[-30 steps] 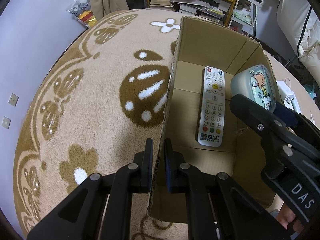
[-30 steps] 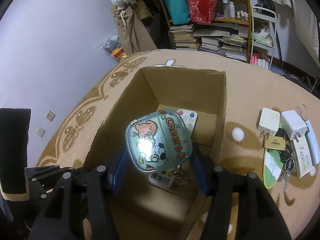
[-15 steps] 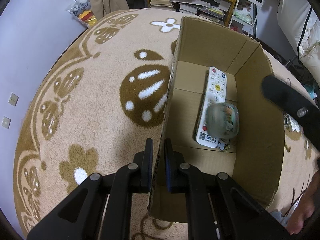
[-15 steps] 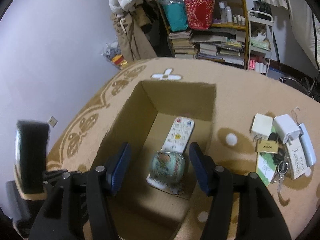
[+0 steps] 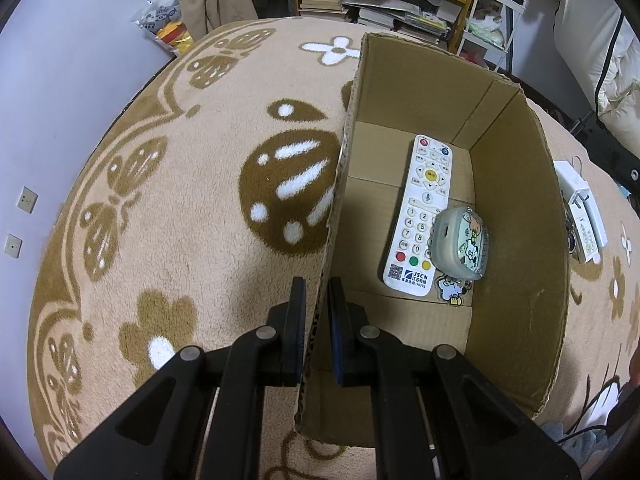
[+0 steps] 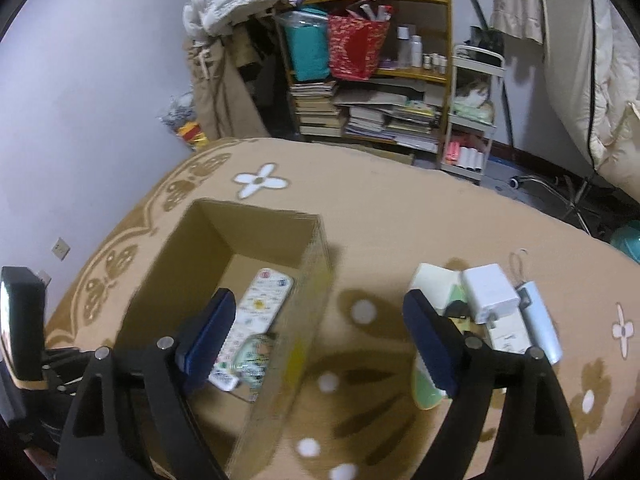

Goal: Organize rigid objects
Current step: 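Return the right gripper to the cluster and grasp the white plug adapter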

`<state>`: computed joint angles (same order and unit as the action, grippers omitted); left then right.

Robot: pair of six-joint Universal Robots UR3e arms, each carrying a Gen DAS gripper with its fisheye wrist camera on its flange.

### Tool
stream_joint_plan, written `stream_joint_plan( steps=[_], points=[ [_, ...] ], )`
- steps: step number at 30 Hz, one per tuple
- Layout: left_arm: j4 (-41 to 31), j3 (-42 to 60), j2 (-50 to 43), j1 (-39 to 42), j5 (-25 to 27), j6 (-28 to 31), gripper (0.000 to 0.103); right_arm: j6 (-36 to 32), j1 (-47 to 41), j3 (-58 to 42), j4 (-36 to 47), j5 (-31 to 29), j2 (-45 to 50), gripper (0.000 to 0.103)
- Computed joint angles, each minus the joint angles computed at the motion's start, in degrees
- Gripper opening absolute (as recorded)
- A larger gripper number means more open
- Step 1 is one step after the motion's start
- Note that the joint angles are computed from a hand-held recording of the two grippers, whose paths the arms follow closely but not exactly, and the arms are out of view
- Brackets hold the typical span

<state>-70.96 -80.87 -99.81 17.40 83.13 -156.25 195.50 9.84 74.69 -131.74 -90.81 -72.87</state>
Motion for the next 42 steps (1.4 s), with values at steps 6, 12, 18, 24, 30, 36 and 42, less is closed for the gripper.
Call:
stream_joint_plan(
  steps=[6,12,18,24,30,36,42],
  points=[
    [0.3,0.0,-0.1,-0.3,0.3,0.2,0.010,-0.8,-5.1,3.2,-1.4,2.9,-0.8,0.090],
    [0.5,-0.1,-0.1,-0.1,0.0,0.3,0.010,-1.7,-7.6,-0.5,1.3,3.2,3.0,0.090],
    [1.2,-0.5,-0.1,-0.3,0.2,0.4,0.010,-2.5,-8.2,-5.6,3.8,1.2,8.6,0.086],
    [2.2,-1.5,0.4,-0.3,0.2,0.6,0.010,-2.1,-9.9,-8.8,6.8,2.6,13.3,0.072],
    [3.1,-2.2,0.7,-0.2,0.1,0.6,0.010,-1.4,-11.4,-10.0,7.9,3.3,16.4,0.069],
    [3.8,-2.4,0.6,-0.4,0.4,0.9,0.010,-0.6,-10.7,-12.6,8.4,0.6,18.8,0.062],
    [2.8,-1.8,0.5,-0.2,-0.1,0.6,0.010,1.4,-10.2,-16.9,11.9,-0.4,20.7,0.058]
  ],
)
